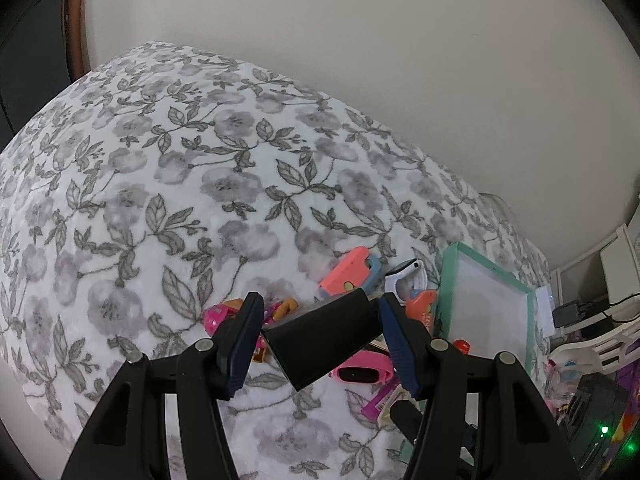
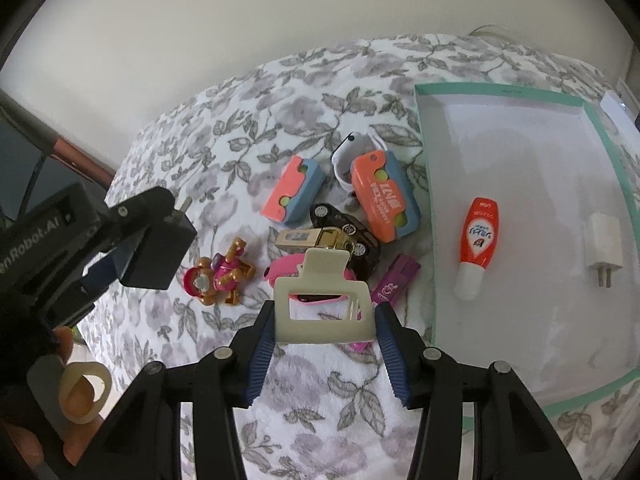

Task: Organize rigid objects
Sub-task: 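Lift the cream clip and black box and carry them over the tray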

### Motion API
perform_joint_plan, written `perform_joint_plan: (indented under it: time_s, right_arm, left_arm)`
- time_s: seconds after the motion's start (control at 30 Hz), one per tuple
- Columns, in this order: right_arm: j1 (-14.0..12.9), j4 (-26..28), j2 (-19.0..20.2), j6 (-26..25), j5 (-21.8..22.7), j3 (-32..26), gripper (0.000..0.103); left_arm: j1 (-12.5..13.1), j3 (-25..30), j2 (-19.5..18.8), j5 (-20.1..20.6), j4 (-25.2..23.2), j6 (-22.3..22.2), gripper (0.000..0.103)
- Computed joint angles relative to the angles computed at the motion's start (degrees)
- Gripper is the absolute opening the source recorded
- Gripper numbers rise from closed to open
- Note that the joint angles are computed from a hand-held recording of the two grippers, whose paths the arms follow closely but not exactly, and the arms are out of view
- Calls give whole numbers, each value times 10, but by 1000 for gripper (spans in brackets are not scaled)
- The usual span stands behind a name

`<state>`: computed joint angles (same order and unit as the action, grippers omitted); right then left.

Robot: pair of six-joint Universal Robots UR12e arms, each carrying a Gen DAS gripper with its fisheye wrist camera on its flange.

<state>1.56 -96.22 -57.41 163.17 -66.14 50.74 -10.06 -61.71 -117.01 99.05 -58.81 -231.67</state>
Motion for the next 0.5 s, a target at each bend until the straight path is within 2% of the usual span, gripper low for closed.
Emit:
perform_joint_plan:
  time_s: [0.1,0.27,0.4,0.5]
  right_arm:
    - [-6,-15,-3,11,6,-3,52]
    - [-25,-101,-21,53,6,9,52]
    - [-36,-159,-31,84,-42,14,52]
    - [-41,-181,-34,95,-87,14,52]
  left_arm:
    - [0,-4,4,-7,22,3,61]
    - [-12,6,3,7,62,33,61]
    - [-24,26,-7,5,79,69,61]
    - [-35,49,-21,1,77,103,61]
